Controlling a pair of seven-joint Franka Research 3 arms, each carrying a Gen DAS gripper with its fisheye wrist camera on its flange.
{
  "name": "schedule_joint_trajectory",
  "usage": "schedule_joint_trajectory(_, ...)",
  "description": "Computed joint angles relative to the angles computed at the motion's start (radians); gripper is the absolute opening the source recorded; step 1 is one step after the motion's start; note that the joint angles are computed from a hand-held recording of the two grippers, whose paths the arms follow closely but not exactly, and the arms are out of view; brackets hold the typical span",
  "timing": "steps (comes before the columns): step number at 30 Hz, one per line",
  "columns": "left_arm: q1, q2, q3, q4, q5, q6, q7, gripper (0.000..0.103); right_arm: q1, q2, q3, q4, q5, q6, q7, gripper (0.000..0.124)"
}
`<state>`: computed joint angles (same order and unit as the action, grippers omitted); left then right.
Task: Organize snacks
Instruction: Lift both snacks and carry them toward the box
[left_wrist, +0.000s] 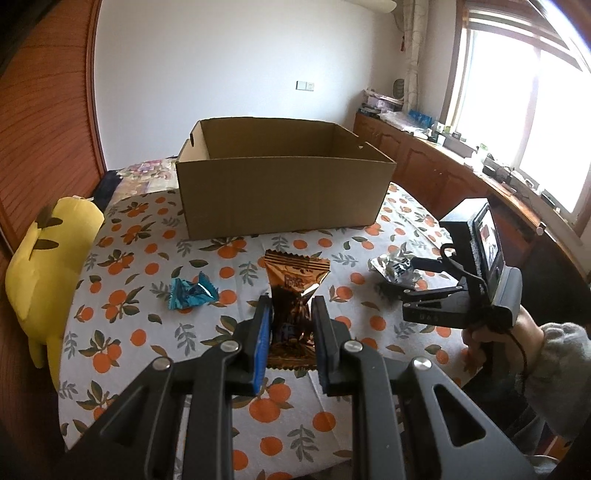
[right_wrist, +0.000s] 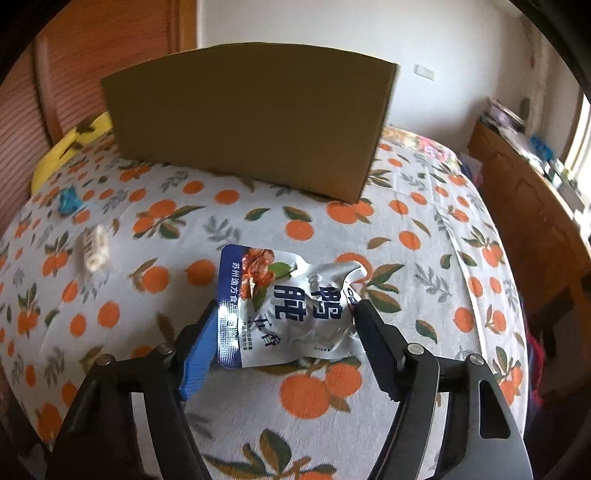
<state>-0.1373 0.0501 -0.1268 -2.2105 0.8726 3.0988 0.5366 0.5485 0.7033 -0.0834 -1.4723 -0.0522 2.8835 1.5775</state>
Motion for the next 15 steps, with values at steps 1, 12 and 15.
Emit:
schedule_joint_trajectory(1, -0.002, 0.0, 0.003, 0.001, 0.017, 0.002, -0.013, 0.018, -0.009, -0.008, 0.015, -0.01, 0.004, 0.003, -0.016, 0.069)
schedule_joint_trajectory(12, 0.008, -0.018, 0.004, -0.022, 0.099, 0.041, -0.099, 0.019, -0.072, -0.06, 0.089, -0.076, 0.088, 0.027, -0.06, 0.06)
schedule_joint_trajectory(15, 0.011, -0.018, 0.0, -0.024, 0.102, 0.042, -0.106, 0.019, -0.082, -0.077, 0.102, -0.101, 0.117, 0.049, -0.081, 0.06)
